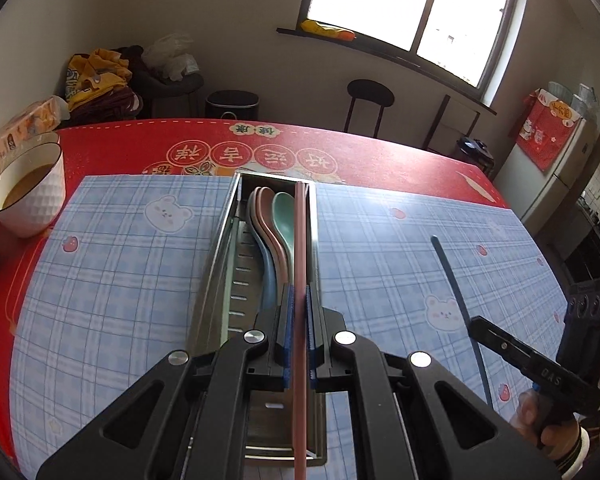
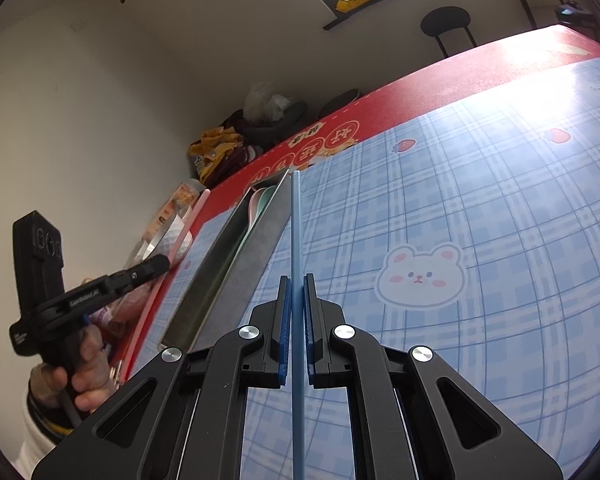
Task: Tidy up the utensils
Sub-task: 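Drop the pink chopstick into the steel tray with the left tool while the right tool holds the blue chopstick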
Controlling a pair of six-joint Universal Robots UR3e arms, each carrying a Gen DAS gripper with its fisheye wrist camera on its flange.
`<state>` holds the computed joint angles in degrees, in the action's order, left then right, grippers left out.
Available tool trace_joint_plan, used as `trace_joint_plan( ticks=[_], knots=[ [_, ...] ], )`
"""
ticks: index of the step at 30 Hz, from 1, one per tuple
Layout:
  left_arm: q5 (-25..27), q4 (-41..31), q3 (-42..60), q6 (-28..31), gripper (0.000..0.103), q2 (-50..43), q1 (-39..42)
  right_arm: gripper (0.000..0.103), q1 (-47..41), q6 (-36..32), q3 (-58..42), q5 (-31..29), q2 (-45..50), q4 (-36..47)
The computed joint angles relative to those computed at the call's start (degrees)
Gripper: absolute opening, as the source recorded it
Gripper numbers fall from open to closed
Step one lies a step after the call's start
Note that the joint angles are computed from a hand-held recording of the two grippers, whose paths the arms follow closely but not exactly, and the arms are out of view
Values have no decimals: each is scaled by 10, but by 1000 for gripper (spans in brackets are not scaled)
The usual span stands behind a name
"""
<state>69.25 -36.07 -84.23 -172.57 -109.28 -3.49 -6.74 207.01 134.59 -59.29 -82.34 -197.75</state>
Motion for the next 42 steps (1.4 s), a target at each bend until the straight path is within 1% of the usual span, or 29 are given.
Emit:
trace_joint_plan(
  ticks=[3, 6, 10, 14, 16, 18, 20, 22, 25, 27, 28, 30, 31, 32, 33, 34, 36, 37, 39, 42],
  knots=[
    [45, -36, 83, -21, 6, -65, -16, 6, -8, 2, -4, 13, 10, 8],
    [87, -59, 138, -31, 6, -108, -27, 6, -18, 6, 1, 26, 10, 4],
    [112, -102, 201, -36, 6, -153, -32, 6, -29, 7, 10, 45, 2, -4],
    [138, -128, 240, -37, 6, -180, -41, 6, -48, 4, 23, 69, -6, -6],
    [150, -137, 252, -41, 6, -190, -46, 6, -57, 0, 28, 79, -10, -5],
    [151, -142, 258, -35, 6, -195, -48, 6, -64, -5, 37, 85, -17, -5],
    [149, -128, 241, -28, 7, -186, -50, 6, -69, -10, 42, 89, -26, 4],
    [151, -104, 212, -15, 9, -168, -54, 6, -67, -11, 38, 86, -24, 9],
    [154, -34, 136, 10, 14, -127, -57, 6, -57, -8, 29, 73, -16, 14],
    [157, 18, 77, 23, 22, -96, -58, 6, -51, -5, 26, 65, -10, 11],
    [160, 47, 45, 30, 25, -80, -58, 6, -51, -4, 25, 66, -8, 10],
    [163, 104, -19, 46, 34, -48, -55, 6, -51, 5, 22, 78, 9, -9],
    [165, 132, -50, 52, 36, -32, -53, 6, -52, 9, 18, 87, 20, -18],
    [163, 159, -83, 55, 43, -16, -48, 6, -51, 12, 15, 88, 28, -21],
    [153, 182, -115, 58, 49, 0, -40, 6, -52, 15, 14, 91, 35, -24],
    [142, 205, -146, 63, 52, 16, -32, 6, -54, 20, 13, 95, 44, -30],
    [130, 255, -201, 74, 63, 41, -20, 6, -56, 31, 13, 103, 58, -44],
    [128, 282, -223, 80, 66, 49, -15, 6, -55, 33, 13, 101, 62, -50],
    [123, 323, -257, 91, 83, 60, -4, 6, -46, 34, 6, 91, 70, -62],
    [96, 368, -295, 94, 91, 70, 23, 6, -42, 36, 3, 89, 87, -81]
  ],
)
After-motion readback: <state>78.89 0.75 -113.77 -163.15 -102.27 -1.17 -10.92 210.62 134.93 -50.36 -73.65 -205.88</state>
